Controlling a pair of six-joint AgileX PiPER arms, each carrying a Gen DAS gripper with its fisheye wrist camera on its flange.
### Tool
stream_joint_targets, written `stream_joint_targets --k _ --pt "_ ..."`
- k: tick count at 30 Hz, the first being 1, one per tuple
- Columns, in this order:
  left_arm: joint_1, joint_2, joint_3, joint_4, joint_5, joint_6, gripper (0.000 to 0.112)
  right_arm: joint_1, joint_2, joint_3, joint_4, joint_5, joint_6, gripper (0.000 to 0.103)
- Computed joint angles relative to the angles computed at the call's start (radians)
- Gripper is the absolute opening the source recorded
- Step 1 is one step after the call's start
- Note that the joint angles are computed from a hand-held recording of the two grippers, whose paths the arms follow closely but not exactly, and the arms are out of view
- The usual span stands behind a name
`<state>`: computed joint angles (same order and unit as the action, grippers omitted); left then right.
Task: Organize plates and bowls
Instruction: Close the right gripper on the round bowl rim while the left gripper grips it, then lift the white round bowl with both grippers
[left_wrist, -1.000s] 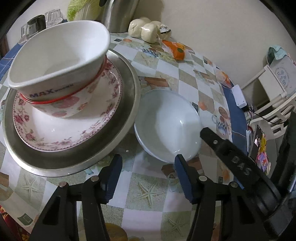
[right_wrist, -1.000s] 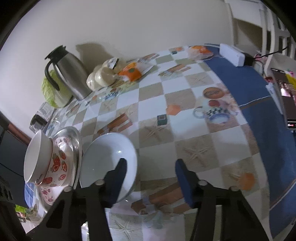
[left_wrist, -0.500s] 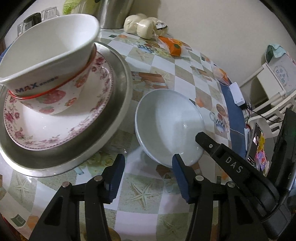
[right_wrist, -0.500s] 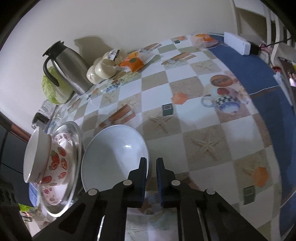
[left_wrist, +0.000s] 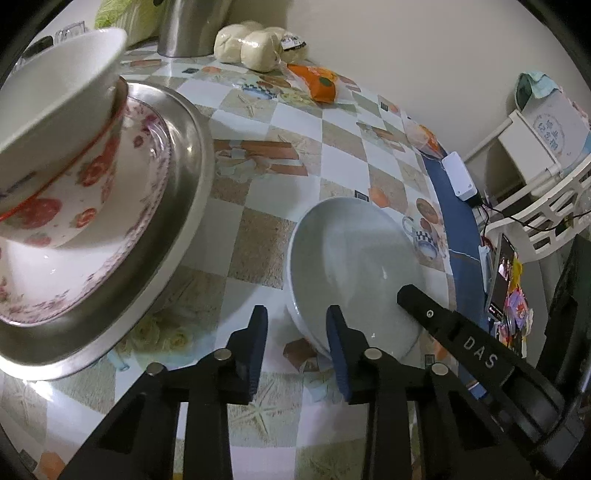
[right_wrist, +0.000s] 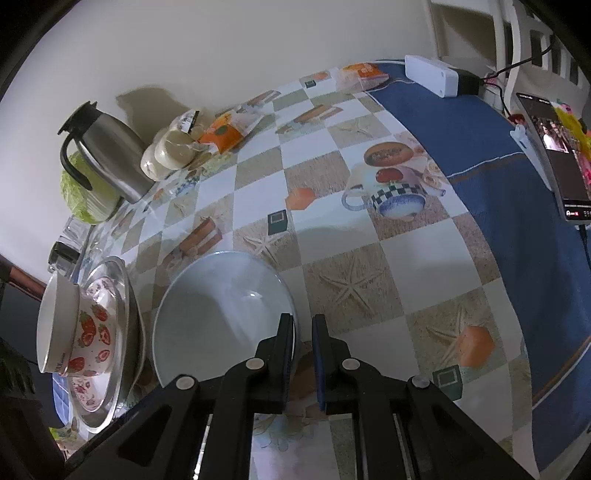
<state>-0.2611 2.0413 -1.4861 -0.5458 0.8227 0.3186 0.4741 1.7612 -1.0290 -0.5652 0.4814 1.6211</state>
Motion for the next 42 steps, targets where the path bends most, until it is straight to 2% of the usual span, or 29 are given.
stream_joint_targets --k 7,18,25,28,32,42 --pt "0.004 0.058 -0.051 -0.02 0.016 0.009 0.033 -0.008 0.059 -0.035 0.065 -0.012 -0.067 0.011" --pt "0.006 0.126 -0.106 -0.048 0.022 0.023 0.033 -0.022 0.075 -0.007 0.034 -0.117 -0.003 0.013" --pt "0.012 0.136 -0.118 -0.056 0.022 0.045 0.029 -0.012 0.092 -0.038 0.038 -0.079 0.0 0.016" --pt "0.028 0.159 -0.142 -0.108 0.066 0.098 0.028 -0.009 0.095 -0.047 0.046 -0.066 -0.01 0.016" --pt "0.03 0.163 -0.151 -0.122 0.082 0.12 0.022 -0.012 0.095 -0.046 0.065 -0.071 -0.023 0.016" --pt "0.041 0.165 -0.164 -0.123 0.086 0.139 0.022 -0.007 0.094 -0.049 0.089 -0.077 -0.037 0.016"
